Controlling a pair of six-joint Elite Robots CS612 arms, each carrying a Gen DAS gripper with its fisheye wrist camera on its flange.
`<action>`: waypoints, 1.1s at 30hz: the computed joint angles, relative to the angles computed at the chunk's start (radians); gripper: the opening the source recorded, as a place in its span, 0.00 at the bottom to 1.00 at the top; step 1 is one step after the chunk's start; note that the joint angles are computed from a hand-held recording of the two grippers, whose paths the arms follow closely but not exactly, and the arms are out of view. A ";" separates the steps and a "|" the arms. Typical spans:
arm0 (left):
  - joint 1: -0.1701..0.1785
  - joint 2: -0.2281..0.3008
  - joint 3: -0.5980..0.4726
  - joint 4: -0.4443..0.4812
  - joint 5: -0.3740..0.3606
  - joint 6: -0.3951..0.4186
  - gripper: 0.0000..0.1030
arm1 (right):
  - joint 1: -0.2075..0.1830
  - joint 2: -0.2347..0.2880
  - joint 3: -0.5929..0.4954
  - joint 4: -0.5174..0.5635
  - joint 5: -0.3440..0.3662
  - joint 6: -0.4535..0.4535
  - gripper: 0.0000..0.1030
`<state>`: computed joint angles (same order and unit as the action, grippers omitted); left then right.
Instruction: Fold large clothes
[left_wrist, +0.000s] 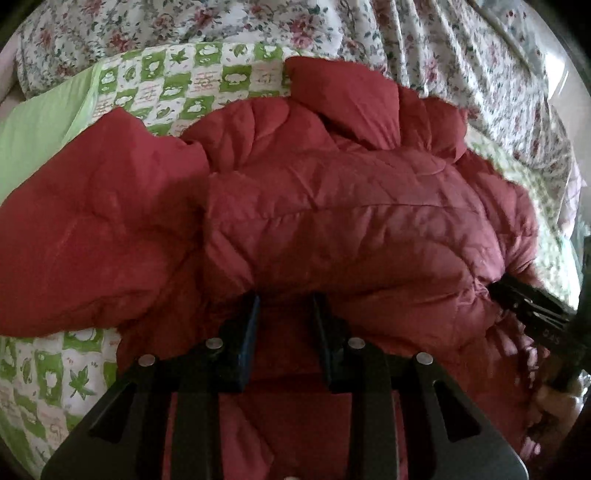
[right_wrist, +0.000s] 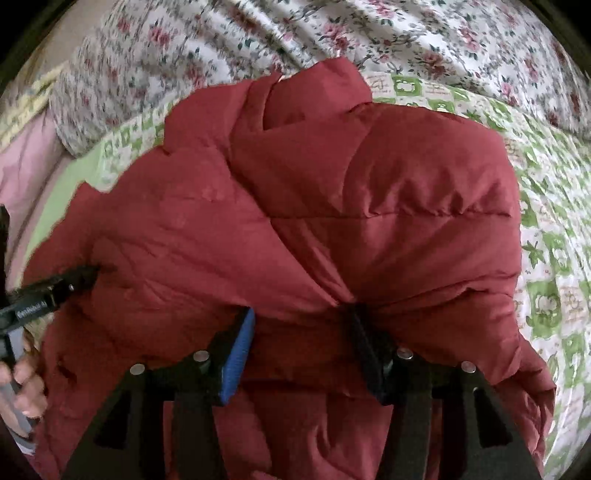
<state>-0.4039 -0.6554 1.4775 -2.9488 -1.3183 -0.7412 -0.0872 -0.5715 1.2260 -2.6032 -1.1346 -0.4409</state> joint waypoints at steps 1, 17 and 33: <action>0.003 -0.011 0.019 -0.030 -0.019 -0.016 0.30 | -0.006 -0.007 0.004 0.008 0.028 0.018 0.53; 0.045 -0.115 0.338 -0.337 -0.023 -0.349 0.58 | -0.066 -0.150 0.206 -0.021 0.249 -0.008 0.54; 0.142 -0.126 0.519 -0.509 0.093 -0.696 0.58 | -0.091 -0.222 0.316 -0.020 0.304 -0.078 0.55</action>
